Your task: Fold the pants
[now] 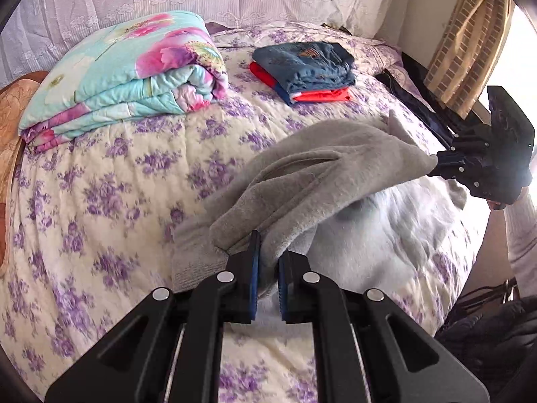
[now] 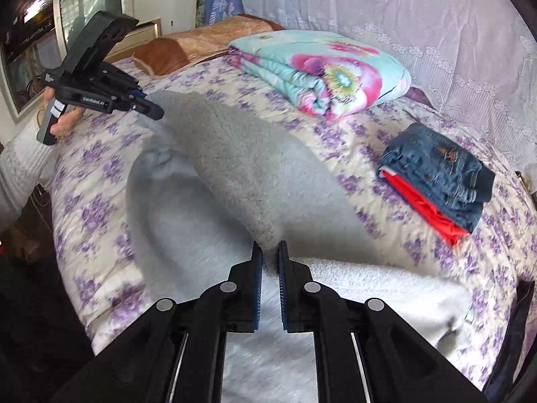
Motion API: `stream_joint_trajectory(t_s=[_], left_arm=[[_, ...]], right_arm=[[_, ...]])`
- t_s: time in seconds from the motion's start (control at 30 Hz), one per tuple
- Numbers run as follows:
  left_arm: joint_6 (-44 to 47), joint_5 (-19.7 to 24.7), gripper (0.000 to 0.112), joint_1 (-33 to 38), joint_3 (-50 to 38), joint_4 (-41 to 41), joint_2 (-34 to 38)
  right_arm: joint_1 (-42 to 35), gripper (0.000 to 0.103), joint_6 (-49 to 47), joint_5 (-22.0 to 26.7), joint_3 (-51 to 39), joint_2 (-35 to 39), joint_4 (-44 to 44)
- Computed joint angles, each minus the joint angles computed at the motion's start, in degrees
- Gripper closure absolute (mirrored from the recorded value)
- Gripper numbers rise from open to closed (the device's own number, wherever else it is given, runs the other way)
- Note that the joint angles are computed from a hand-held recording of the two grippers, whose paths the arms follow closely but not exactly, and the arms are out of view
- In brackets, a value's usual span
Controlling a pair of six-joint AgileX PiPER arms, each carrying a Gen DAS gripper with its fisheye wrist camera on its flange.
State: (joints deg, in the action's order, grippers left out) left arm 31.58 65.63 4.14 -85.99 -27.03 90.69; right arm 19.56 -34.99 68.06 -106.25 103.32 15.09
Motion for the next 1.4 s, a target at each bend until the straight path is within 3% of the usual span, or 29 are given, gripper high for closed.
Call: stream_joint_trajectory(t_s=[0.13, 0.33, 0.57, 0.67, 0.77, 0.87, 0.93, 0.97, 1.03, 1.17, 1.23, 1.3, 1.4], left_arm=[[4.0, -2.9, 0.104, 0.1, 11.1, 0.5, -5.7], [6.7, -7.6, 0.101, -0.2, 17.8, 1.2, -5.4], [14.2, -1.3, 0.097, 5.5, 21.3, -4.9, -13.5], [10.4, -4.8, 0.097, -0.3, 24.0, 0.6, -19.3], [9.9, -6.4, 0.088, -3.6, 25.2, 3.4, -22.6], [-1.2, -10.1, 0.087, -5.5, 23.1, 13.7, -19.5], [-7.6, -11.0, 0.08, -3.6, 20.6, 17.8, -14.9], [-7.7, -10.1, 0.074, -1.6, 19.0, 16.8, -12.4], [-3.7, -4.8, 0.073, 4.4, 16.0, 9.6, -8.7], [3.7, -4.4, 0.076, 12.6, 19.1, -0.6, -14.5], [4.9, -1.2, 0.076, 16.5, 19.2, -5.9, -16.5], [2.6, 0.4, 0.076, 16.1, 18.6, -8.1, -17.8], [-5.3, -1.8, 0.076, 8.2, 18.2, -8.0, -17.9]], right_arm=[[2.0, 0.093, -2.7, -2.1, 15.1, -7.6, 1.9], [6.6, 0.093, 1.5, -7.4, 24.2, -5.3, -2.1], [9.5, 0.093, 4.9, -11.7, 27.3, -5.8, -5.1], [10.6, 0.093, 6.2, -13.4, 29.1, -6.8, -6.5], [10.9, 0.093, 8.2, -12.8, 28.4, -6.5, -6.8], [11.9, 0.093, 10.3, -12.0, 27.1, -5.9, -8.8], [13.2, 0.093, 11.6, -12.4, 27.6, -6.4, -10.8], [13.6, 0.093, 12.0, -12.6, 27.9, -6.7, -11.3], [13.7, 0.093, 13.0, -12.3, 28.0, -6.9, -11.2], [13.4, 0.092, 14.3, -12.0, 27.3, -6.3, -10.8], [12.8, 0.092, 13.7, -11.9, 27.0, -6.0, -10.5], [12.7, 0.092, 13.5, -11.8, 27.1, -6.0, -10.3], [12.6, 0.09, 14.1, -12.1, 27.3, -6.0, -10.0]])
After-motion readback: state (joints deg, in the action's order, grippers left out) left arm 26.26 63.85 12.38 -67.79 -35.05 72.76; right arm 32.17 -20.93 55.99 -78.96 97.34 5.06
